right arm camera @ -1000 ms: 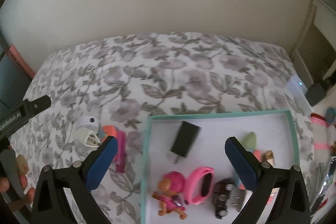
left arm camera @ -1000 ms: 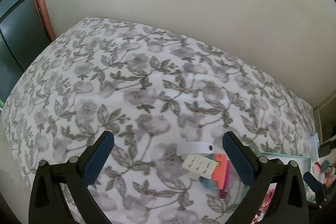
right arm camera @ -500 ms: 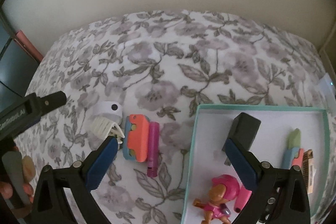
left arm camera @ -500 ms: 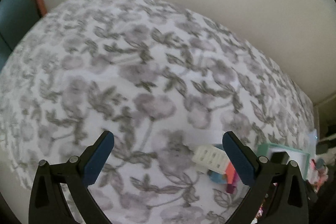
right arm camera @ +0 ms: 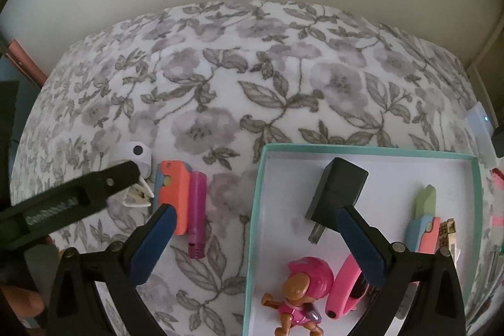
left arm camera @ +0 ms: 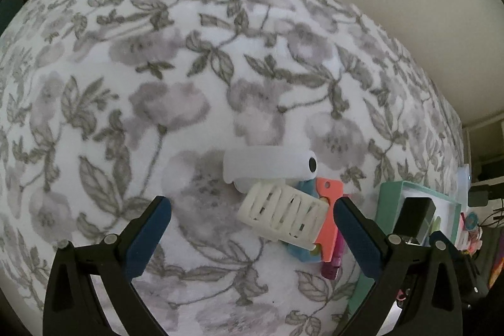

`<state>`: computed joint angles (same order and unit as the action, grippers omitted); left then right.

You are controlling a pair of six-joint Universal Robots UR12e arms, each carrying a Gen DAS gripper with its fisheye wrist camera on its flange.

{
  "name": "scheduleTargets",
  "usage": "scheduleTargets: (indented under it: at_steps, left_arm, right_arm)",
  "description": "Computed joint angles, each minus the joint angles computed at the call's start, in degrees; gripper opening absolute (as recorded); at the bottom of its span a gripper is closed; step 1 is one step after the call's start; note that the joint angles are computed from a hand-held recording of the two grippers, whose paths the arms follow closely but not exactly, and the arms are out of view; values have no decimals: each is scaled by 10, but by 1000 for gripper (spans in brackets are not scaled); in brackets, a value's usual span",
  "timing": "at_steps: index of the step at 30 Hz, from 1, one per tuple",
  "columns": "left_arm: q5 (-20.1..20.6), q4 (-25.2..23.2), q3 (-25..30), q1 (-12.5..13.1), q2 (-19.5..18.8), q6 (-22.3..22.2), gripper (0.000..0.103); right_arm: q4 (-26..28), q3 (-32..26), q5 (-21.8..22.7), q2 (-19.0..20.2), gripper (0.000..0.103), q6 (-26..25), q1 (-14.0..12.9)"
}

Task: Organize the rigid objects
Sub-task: 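Withdraw both tools from the tray toward the remaining items, then grasp the white ribbed adapter with the left tool while the right tool grasps the pink marker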

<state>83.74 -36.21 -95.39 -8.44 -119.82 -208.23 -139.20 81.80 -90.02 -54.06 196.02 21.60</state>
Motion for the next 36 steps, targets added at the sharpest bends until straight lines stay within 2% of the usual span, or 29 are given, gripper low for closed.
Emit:
scheduleTargets:
  at_steps: [5, 7, 9, 14, 21, 27, 36]
  left_arm:
    - [-8, 27, -1, -3, -4, 1, 100]
    - [-11, 36, -1, -5, -5, 5, 96]
    - [-16, 40, 1, -6, -7, 13, 76]
    - [-20, 32, 3, -6, -9, 14, 57]
    - [-29, 31, -3, -2, -4, 13, 57]
    - [-13, 35, -15, 1, 10, 3, 57]
    - [-8, 50, -32, 10, 23, -19, 57]
  right_arm:
    - [-2, 3, 3, -2, 103, 2, -1]
    - [-2, 4, 5, -3, 103, 3, -2]
    - [-2, 4, 6, -2, 103, 2, -2]
    - [-4, 5, 6, -3, 103, 4, -2]
    - [-4, 6, 6, -3, 103, 7, -3]
    - [-19, 4, 11, 0, 102, -10, 2]
    - [-30, -3, 36, 7, 73, -56, 12]
